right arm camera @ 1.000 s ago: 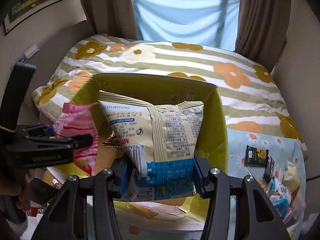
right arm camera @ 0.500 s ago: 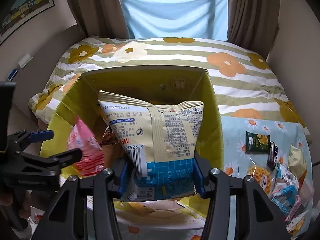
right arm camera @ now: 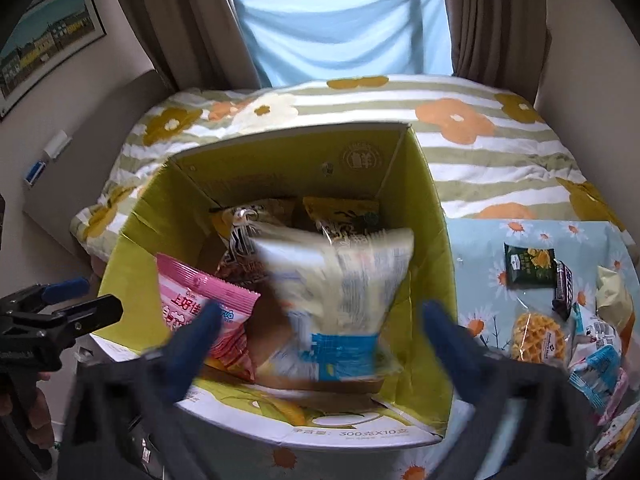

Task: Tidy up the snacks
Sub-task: 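Move both tools back toward the remaining snacks on the table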

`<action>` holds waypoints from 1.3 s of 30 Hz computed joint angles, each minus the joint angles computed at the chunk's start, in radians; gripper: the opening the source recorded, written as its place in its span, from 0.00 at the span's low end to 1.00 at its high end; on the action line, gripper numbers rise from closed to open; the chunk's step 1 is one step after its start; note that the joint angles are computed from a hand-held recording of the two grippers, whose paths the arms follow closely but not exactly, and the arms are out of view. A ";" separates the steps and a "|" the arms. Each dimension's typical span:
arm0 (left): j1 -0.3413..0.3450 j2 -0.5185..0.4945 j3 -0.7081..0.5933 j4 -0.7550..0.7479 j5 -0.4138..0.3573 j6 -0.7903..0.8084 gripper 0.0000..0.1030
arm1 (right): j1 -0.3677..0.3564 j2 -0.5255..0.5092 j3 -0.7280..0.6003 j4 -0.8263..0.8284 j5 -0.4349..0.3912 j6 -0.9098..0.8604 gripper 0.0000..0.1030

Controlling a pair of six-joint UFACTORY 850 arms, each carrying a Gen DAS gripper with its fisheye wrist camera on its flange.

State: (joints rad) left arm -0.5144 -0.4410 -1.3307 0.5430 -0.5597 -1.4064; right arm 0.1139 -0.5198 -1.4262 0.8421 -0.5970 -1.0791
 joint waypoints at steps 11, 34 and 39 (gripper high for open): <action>-0.023 -0.003 0.004 0.051 -0.022 -0.054 1.00 | -0.006 0.033 0.048 0.039 0.021 -0.071 1.00; -0.112 -0.173 -0.318 0.019 0.031 0.172 1.00 | -0.154 0.145 0.029 -0.084 0.088 0.074 1.00; -0.143 -0.279 -0.495 -0.039 -0.008 0.223 1.00 | -0.222 0.078 -0.069 -0.123 0.049 0.098 1.00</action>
State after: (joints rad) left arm -0.6576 -0.7203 -1.8258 0.5037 -0.5679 -1.1835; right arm -0.1084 -0.4417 -1.4954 0.7191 -0.5482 -0.9811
